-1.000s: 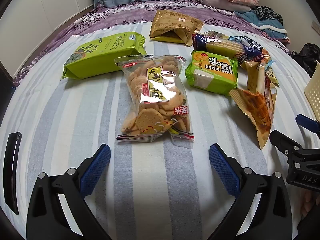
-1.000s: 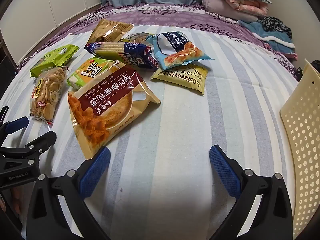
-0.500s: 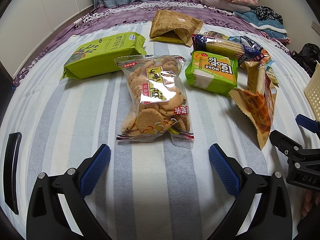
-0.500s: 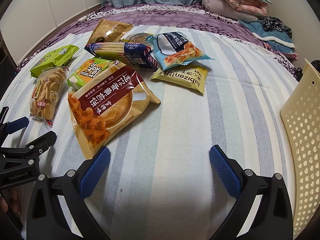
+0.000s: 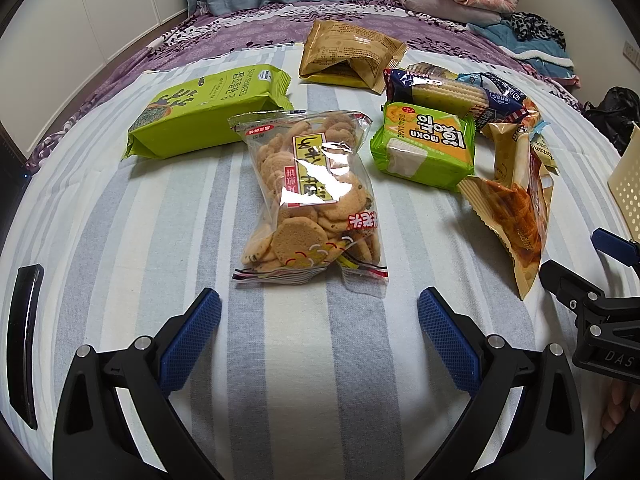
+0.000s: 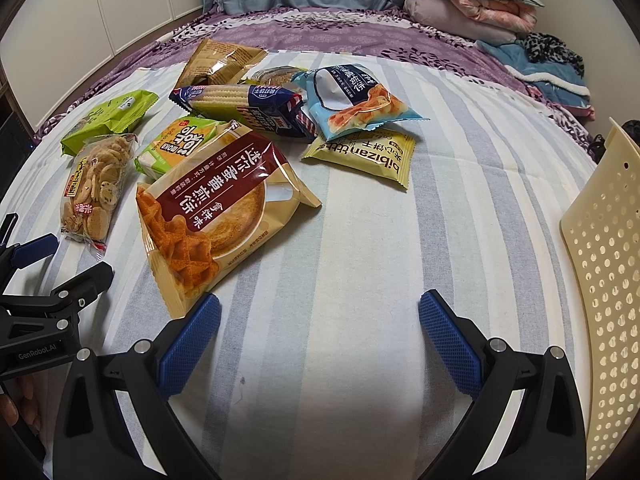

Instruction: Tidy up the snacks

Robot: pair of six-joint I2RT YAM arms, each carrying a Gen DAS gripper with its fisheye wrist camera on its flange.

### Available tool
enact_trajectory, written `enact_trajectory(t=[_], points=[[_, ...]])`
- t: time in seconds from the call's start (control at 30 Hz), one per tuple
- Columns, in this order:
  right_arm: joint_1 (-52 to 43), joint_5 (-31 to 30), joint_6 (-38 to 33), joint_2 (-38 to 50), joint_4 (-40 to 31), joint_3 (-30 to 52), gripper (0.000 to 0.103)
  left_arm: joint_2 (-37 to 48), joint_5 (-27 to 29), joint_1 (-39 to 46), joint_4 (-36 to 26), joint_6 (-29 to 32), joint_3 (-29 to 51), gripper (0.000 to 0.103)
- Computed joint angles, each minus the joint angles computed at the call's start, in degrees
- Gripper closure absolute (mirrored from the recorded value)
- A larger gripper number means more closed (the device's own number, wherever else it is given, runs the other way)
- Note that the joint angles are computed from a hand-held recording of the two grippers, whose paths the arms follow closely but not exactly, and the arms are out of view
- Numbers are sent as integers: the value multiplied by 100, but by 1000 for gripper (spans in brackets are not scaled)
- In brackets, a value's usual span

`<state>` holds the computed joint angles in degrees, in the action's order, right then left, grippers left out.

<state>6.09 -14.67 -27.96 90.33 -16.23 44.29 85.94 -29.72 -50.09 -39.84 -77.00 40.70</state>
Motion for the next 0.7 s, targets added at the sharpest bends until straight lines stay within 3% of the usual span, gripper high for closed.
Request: enact_trajectory(t=[0.53,0.7], points=[[-169,-259,49,-150,-280,101,5,-62,-29,21,-20,28,-11,3],[-215,-403,115,-274,-332,67,5,-184,-98,-133,-291,-197,60,3]])
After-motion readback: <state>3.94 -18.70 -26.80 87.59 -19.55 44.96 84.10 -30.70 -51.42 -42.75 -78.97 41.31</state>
